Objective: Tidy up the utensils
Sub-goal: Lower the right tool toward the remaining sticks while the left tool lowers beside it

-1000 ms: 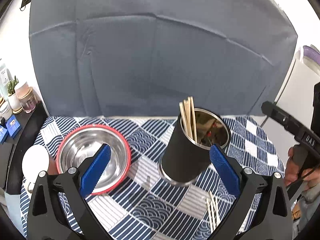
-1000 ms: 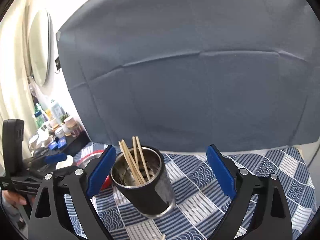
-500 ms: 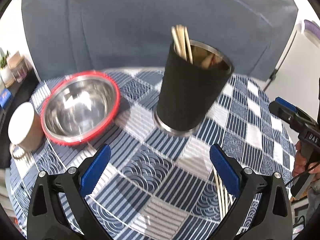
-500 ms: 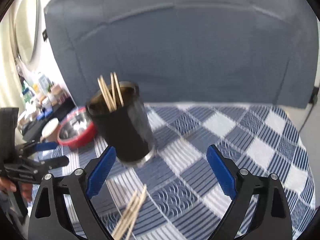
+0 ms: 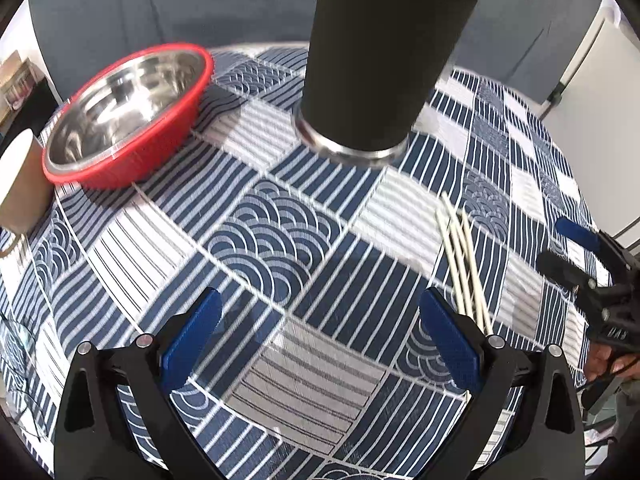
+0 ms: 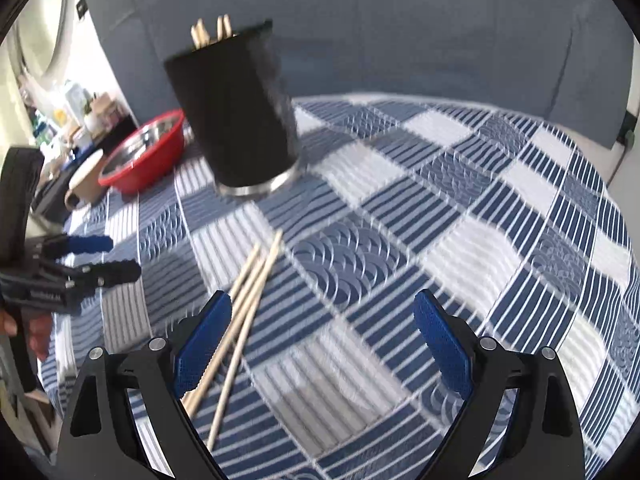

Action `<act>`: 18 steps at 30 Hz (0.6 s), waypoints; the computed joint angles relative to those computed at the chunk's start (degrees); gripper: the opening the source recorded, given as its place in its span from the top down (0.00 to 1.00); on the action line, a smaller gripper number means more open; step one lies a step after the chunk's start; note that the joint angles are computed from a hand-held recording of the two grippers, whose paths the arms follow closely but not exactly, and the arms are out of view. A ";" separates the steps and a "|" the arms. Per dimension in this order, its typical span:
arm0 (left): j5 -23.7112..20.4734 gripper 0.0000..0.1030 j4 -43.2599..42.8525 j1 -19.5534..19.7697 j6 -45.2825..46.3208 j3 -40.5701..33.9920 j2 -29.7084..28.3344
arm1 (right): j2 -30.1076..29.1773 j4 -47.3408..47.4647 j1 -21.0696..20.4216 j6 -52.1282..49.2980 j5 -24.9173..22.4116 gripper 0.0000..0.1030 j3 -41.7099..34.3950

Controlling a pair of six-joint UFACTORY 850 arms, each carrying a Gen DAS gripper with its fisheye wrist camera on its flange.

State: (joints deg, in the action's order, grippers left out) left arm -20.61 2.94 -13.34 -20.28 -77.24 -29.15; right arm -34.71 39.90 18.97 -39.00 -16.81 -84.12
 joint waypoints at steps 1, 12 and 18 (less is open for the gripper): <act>-0.18 0.06 -0.27 -0.04 0.07 0.15 -0.14 | 0.15 -1.33 0.29 1.13 -0.06 0.15 0.70; -1.26 0.06 -4.92 -1.76 5.68 -0.19 -1.58 | 0.77 -11.98 2.97 8.47 0.50 0.15 4.53; -1.98 0.06 -6.42 -2.81 8.35 -1.58 -2.66 | 0.99 -21.34 3.91 17.10 2.61 0.15 5.36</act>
